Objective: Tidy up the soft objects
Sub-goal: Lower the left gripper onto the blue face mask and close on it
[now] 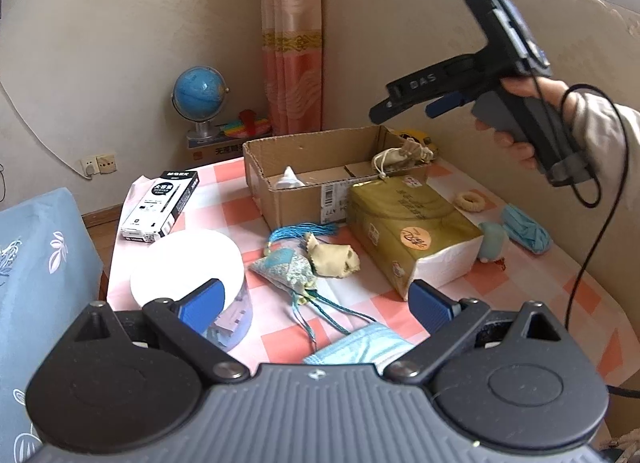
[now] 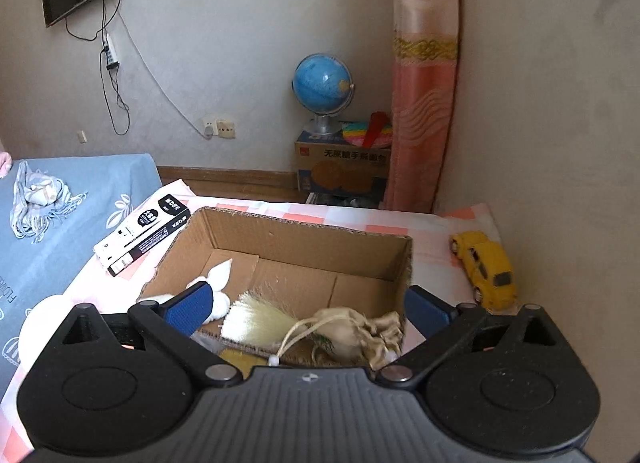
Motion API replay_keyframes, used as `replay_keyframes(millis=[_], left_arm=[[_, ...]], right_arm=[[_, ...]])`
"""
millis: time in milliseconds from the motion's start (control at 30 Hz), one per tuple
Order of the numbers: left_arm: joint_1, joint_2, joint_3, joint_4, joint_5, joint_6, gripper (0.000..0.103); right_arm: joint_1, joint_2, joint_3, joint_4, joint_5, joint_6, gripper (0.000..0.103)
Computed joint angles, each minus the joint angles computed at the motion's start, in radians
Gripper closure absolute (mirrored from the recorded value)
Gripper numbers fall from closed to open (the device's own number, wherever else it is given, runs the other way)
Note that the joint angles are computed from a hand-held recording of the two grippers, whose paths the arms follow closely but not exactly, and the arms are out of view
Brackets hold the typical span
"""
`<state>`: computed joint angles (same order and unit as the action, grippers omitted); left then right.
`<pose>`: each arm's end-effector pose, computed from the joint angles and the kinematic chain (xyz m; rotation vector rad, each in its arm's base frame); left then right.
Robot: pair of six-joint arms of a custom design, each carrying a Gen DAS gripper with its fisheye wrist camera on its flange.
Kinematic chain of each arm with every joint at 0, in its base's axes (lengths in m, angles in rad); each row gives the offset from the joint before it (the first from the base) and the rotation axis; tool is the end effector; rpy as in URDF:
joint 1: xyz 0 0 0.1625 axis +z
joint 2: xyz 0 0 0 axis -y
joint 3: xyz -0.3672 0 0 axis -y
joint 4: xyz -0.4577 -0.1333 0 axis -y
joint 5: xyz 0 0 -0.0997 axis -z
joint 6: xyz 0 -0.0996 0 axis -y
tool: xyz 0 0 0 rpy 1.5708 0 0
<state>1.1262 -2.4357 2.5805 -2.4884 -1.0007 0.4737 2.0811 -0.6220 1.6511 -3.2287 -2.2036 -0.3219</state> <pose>0.0384 -0.3543 0.3442 0.8074 2.2789 -0.9664 0.3884 -0.5416 -0.0220 0.7484 -2.3362 0.8649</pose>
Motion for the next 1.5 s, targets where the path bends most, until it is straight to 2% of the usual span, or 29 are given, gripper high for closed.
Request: replay_keyframes(millis=[333, 533, 767, 967, 1367, 1500], left_arm=[[-0.013, -0.052, 0.019, 0.071, 0.009, -0.037, 0.005], [-0.01, -0.059, 0.027, 0.096, 0.019, -0.054, 0.005], [0.003, -0.045, 0.032, 0.118, 0.015, -0.075, 0.005], [0.015, -0.026, 0.032, 0.13, 0.007, -0.107, 0.005], [0.019, 0.012, 0.041, 0.145, 0.011, -0.123, 0.005], [0.009, 0.034, 0.055, 0.112, 0.036, -0.119, 0.005]], right_arm=[[0.027, -0.096, 0.184, -0.129, -0.04, 0.019, 0.0], [0.031, -0.114, 0.282, -0.223, -0.085, 0.019, 0.0], [0.028, -0.128, 0.394, -0.293, -0.098, 0.044, 0.0], [0.012, -0.12, 0.435, -0.289, -0.077, 0.037, 0.0], [-0.006, -0.098, 0.493, -0.311, -0.098, 0.118, 0.0], [-0.006, -0.076, 0.499, -0.334, -0.11, 0.111, 0.0]])
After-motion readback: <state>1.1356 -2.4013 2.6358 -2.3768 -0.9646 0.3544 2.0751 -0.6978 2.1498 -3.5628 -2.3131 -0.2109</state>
